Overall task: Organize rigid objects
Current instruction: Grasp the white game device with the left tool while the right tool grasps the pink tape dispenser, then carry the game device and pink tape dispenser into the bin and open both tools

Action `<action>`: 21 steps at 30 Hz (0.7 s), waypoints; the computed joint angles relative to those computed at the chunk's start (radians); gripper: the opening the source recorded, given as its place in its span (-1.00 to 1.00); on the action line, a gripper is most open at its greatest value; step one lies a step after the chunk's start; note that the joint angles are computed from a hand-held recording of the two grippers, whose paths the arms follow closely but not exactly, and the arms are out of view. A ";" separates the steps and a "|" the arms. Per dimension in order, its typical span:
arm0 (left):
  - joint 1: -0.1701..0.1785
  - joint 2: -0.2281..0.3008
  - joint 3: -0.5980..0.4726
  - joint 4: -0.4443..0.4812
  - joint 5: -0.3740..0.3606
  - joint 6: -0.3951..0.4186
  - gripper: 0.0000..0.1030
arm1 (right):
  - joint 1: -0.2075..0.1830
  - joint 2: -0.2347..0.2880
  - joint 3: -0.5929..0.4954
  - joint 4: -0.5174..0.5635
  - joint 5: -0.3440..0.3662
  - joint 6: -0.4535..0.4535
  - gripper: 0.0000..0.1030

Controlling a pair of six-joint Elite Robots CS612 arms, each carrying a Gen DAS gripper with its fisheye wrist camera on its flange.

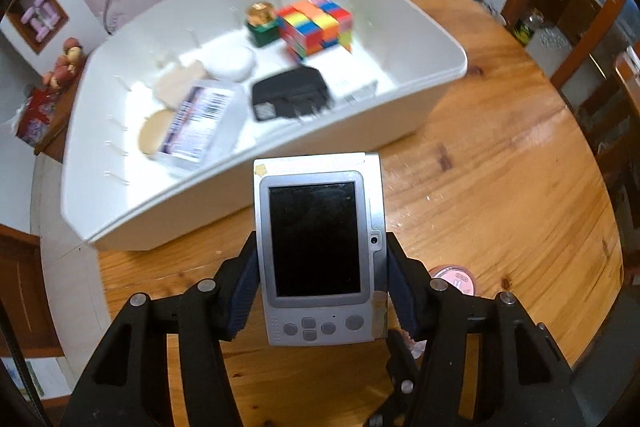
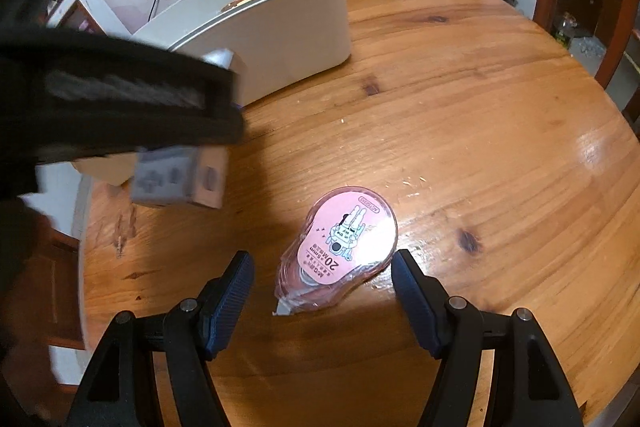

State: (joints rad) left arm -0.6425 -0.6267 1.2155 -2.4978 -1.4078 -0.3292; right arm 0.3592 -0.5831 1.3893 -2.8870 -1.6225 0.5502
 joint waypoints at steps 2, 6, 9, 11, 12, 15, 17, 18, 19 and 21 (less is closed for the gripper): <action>0.001 -0.003 -0.003 -0.010 0.021 -0.009 0.18 | 0.007 0.007 -0.016 0.017 -0.024 -0.011 0.40; -0.003 0.003 -0.025 -0.014 0.047 -0.039 0.18 | 0.019 0.020 -0.051 0.068 -0.075 -0.026 0.34; -0.004 -0.011 -0.006 -0.032 0.060 -0.057 0.18 | 0.033 0.035 -0.090 0.122 -0.142 -0.054 0.08; -0.006 -0.025 0.013 -0.048 0.078 -0.060 0.18 | 0.034 0.037 -0.097 0.134 -0.152 -0.077 0.07; -0.005 -0.029 0.018 -0.053 0.083 -0.060 0.18 | 0.032 0.036 -0.097 0.139 -0.149 -0.079 0.06; -0.003 -0.049 0.044 -0.076 0.091 -0.064 0.18 | 0.027 0.031 -0.096 0.151 -0.122 -0.080 0.06; -0.004 -0.063 0.061 -0.087 0.097 -0.068 0.18 | 0.029 0.020 -0.083 0.144 -0.111 -0.074 0.05; -0.003 -0.068 0.066 -0.092 0.098 -0.069 0.18 | 0.029 0.015 -0.077 0.134 -0.101 -0.070 0.05; -0.003 -0.073 0.071 -0.099 0.102 -0.070 0.18 | 0.028 0.008 -0.068 0.123 -0.093 -0.069 0.05; -0.002 -0.084 0.080 -0.109 0.110 -0.072 0.18 | 0.025 -0.011 -0.047 0.096 -0.084 -0.070 0.05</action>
